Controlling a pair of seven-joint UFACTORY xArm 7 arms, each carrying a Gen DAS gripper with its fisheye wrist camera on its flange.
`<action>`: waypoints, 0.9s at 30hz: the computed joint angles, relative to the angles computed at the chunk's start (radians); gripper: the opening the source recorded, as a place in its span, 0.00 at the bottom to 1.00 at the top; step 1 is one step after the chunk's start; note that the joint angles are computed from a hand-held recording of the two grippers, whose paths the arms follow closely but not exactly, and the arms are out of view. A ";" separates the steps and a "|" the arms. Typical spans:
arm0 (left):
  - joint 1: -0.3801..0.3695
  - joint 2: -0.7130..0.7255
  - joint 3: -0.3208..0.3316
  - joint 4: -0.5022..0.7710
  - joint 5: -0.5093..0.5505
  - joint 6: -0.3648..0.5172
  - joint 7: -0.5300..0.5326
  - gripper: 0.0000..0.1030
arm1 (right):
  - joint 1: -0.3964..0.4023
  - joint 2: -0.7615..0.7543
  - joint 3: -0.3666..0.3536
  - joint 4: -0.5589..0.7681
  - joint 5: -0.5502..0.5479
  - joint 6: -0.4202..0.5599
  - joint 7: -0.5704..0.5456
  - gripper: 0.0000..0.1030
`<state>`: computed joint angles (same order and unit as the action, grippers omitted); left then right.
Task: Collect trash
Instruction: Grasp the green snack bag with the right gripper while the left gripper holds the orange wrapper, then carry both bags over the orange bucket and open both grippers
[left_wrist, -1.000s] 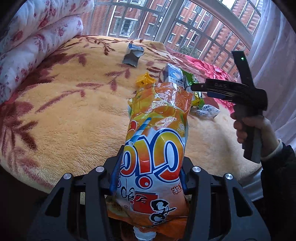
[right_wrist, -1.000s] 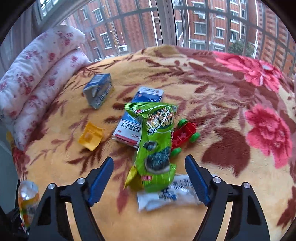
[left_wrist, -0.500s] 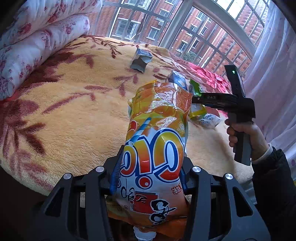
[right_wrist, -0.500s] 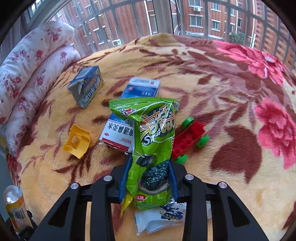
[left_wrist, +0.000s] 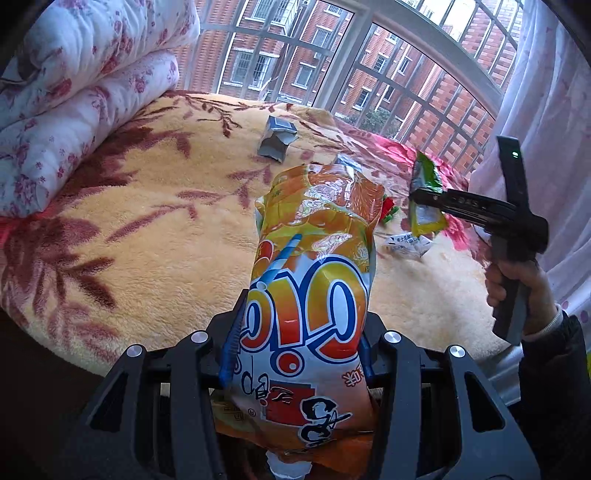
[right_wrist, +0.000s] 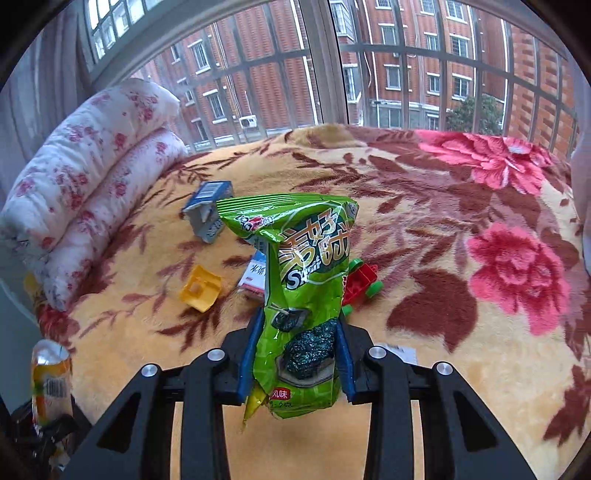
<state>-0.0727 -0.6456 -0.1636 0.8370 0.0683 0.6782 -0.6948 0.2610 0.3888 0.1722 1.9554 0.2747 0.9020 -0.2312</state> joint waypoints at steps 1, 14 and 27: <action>-0.001 -0.004 -0.002 0.000 0.000 0.004 -0.002 0.45 | -0.007 -0.021 0.003 -0.028 0.011 -0.009 -0.008 0.34; -0.011 -0.023 -0.032 0.001 0.015 0.044 -0.019 0.45 | -0.035 -0.419 -0.029 -0.518 0.208 -0.109 -0.189 0.35; -0.065 -0.070 -0.113 0.000 0.073 0.148 -0.024 0.45 | 0.073 -0.846 -0.130 -0.970 0.267 -0.118 -0.298 0.35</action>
<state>-0.1381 -0.7159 -0.2767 0.8370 0.1416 0.8265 -0.7186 0.3335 -0.4574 0.0426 0.9855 0.5417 0.7841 -0.5294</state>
